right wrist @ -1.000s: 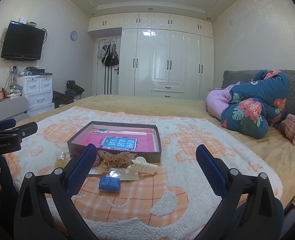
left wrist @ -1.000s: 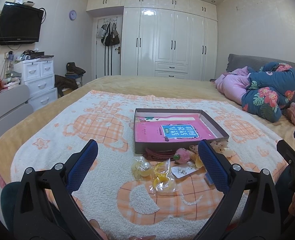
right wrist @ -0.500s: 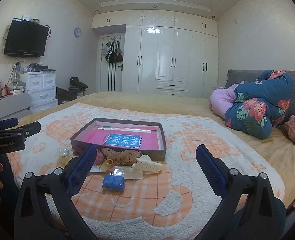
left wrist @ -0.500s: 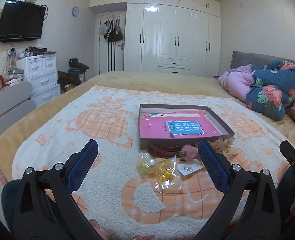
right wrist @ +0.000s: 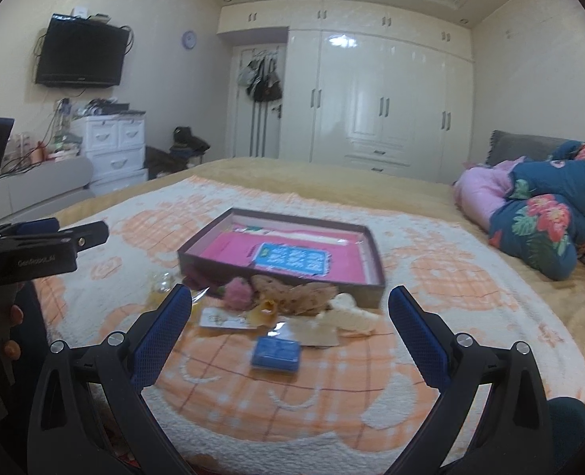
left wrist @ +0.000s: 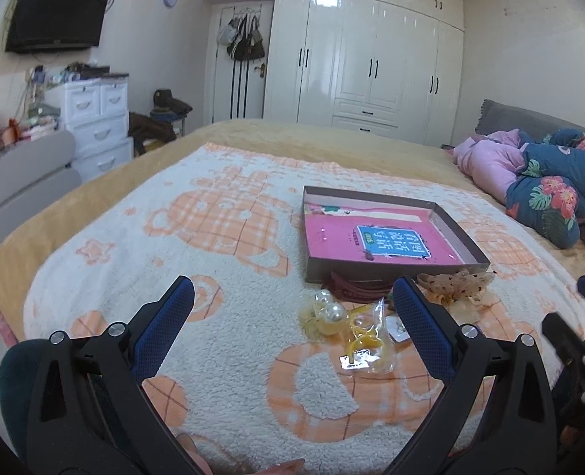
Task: Organize jewelry
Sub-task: 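Grasp the blue plastic box with the right tool while the left tool grasps the clear pearl-clip bag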
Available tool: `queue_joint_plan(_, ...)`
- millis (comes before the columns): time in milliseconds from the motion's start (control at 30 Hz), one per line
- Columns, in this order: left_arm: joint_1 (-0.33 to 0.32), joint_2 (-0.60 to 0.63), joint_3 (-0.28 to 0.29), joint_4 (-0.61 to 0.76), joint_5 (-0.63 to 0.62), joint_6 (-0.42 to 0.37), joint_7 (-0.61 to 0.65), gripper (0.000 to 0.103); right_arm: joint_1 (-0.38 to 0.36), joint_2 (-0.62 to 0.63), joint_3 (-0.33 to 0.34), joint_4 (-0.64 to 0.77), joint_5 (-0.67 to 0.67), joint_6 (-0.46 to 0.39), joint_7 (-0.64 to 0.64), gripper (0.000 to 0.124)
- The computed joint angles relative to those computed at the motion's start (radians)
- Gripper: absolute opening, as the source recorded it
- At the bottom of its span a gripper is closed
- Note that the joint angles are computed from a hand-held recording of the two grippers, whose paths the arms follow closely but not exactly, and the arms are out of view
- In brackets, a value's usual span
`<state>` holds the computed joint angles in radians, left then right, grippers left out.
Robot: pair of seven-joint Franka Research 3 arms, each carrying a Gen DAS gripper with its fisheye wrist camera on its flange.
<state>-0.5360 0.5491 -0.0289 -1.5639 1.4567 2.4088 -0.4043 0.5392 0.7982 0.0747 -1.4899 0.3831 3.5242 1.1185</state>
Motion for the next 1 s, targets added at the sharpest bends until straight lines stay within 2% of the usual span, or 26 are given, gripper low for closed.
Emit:
queue_joint_plan(167,0.041,0.013,-0.004,0.001,-0.063,0.063,0.028,0.092,0.026,0.048,-0.041,0.1,0.024,-0.137,0.025,0.097)
queue_joint_plan(267,0.063,0.03,-0.001,0.008,-0.127,0.1,0.061,0.092,0.067,0.091,-0.116,0.176,0.031,-0.223,0.079,0.097)
queue_joint_plan(333,0.077,0.042,0.002,0.015,-0.166,0.133,0.082,0.092,0.107,0.125,-0.191,0.228,0.033,-0.278,0.141,0.097)
queue_joint_plan(400,0.087,0.062,0.007,0.03,-0.205,0.165,0.118,0.092,0.108,0.151,-0.212,0.274,0.013,-0.328,0.182,0.097)
queue_joint_plan(467,0.092,0.081,0.017,0.047,-0.234,0.194,0.151,0.092,0.133,0.188,-0.272,0.328,-0.004,-0.386,0.249,0.097)
queue_joint_plan(567,0.101,0.117,0.024,0.085,-0.303,0.223,0.224,0.092,0.132,0.232,-0.296,0.398,-0.036,-0.468,0.321,0.097)
queue_joint_plan(833,0.141,0.201,0.037,0.151,-0.485,0.425,0.357,0.092,0.085,0.319,-0.258,0.544,-0.135,-0.605,0.418,0.096)
queue_joint_plan(933,0.155,0.234,0.028,0.178,-0.556,0.48,0.421,0.088,0.06,0.345,-0.223,0.595,-0.173,-0.65,0.423,0.085)
queue_joint_plan(1000,0.16,0.251,0.024,0.191,-0.599,0.503,0.455,0.081,0.044,0.359,-0.199,0.62,-0.197,-0.679,0.428,0.079)
